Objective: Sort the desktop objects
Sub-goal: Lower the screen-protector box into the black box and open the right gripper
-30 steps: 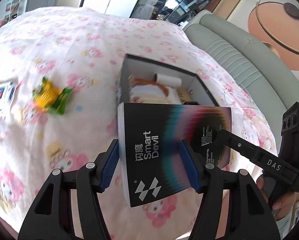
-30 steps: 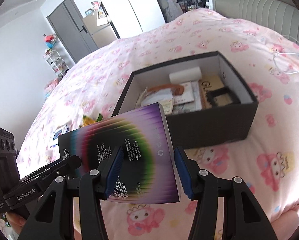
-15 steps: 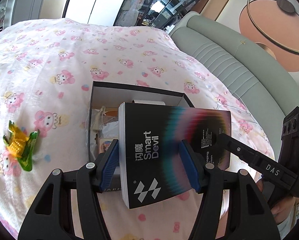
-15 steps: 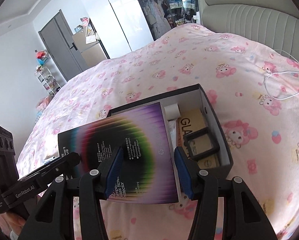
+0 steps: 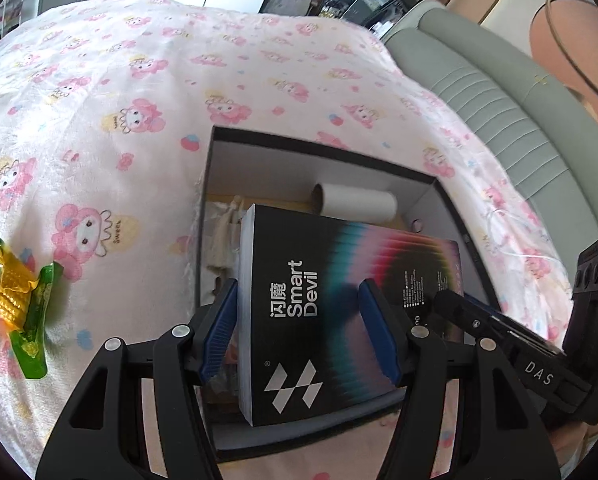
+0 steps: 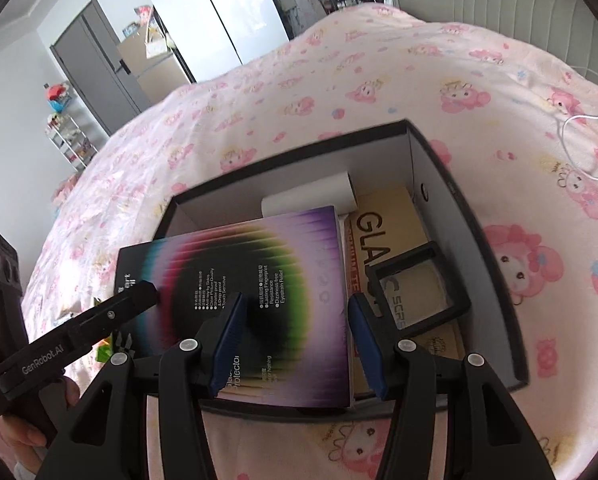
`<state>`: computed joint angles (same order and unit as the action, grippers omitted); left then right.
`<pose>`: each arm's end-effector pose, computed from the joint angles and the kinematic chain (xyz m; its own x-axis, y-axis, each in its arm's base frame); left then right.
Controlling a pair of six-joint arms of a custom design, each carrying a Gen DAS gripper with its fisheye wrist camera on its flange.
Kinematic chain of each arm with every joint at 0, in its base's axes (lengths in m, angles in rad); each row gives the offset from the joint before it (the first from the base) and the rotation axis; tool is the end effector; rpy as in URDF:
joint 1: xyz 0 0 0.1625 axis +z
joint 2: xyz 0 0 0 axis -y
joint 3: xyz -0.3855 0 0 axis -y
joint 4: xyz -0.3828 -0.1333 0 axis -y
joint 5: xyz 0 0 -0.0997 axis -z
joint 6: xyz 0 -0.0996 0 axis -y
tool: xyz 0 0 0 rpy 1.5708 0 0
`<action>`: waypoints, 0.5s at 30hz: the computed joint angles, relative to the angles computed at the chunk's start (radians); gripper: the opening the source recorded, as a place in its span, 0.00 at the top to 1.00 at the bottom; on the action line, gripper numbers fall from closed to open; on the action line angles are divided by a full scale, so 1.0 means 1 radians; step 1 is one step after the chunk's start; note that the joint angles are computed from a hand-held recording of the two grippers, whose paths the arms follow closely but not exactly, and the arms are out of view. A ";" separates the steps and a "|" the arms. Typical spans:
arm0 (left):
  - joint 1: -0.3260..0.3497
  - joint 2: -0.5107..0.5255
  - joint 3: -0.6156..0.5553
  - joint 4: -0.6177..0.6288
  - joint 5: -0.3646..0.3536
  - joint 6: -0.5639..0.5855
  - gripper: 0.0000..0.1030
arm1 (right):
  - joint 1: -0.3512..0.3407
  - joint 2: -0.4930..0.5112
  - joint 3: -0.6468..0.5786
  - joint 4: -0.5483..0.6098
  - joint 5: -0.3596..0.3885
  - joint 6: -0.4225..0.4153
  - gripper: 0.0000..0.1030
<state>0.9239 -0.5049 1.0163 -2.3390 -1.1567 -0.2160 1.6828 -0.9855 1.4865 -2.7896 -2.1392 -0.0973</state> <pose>-0.3383 -0.7355 0.0988 -0.8986 0.2939 -0.3257 0.3996 0.8546 -0.3315 0.1551 -0.6659 0.3023 -0.8647 0.1837 0.4674 -0.1690 0.7700 -0.6152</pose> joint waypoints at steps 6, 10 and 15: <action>-0.006 0.002 0.005 0.016 0.053 0.030 0.39 | -0.007 0.015 -0.002 -0.007 -0.013 -0.012 0.52; -0.010 -0.008 0.016 -0.001 0.070 0.044 0.38 | 0.001 0.007 0.007 -0.040 -0.048 -0.031 0.52; -0.035 -0.035 0.081 -0.033 0.079 0.118 0.40 | 0.013 -0.013 0.023 -0.027 -0.032 -0.064 0.52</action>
<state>0.8891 -0.5397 1.0976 -2.3721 -1.0778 -0.0980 1.6962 -0.9984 1.5100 -2.8162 -2.1710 -0.1614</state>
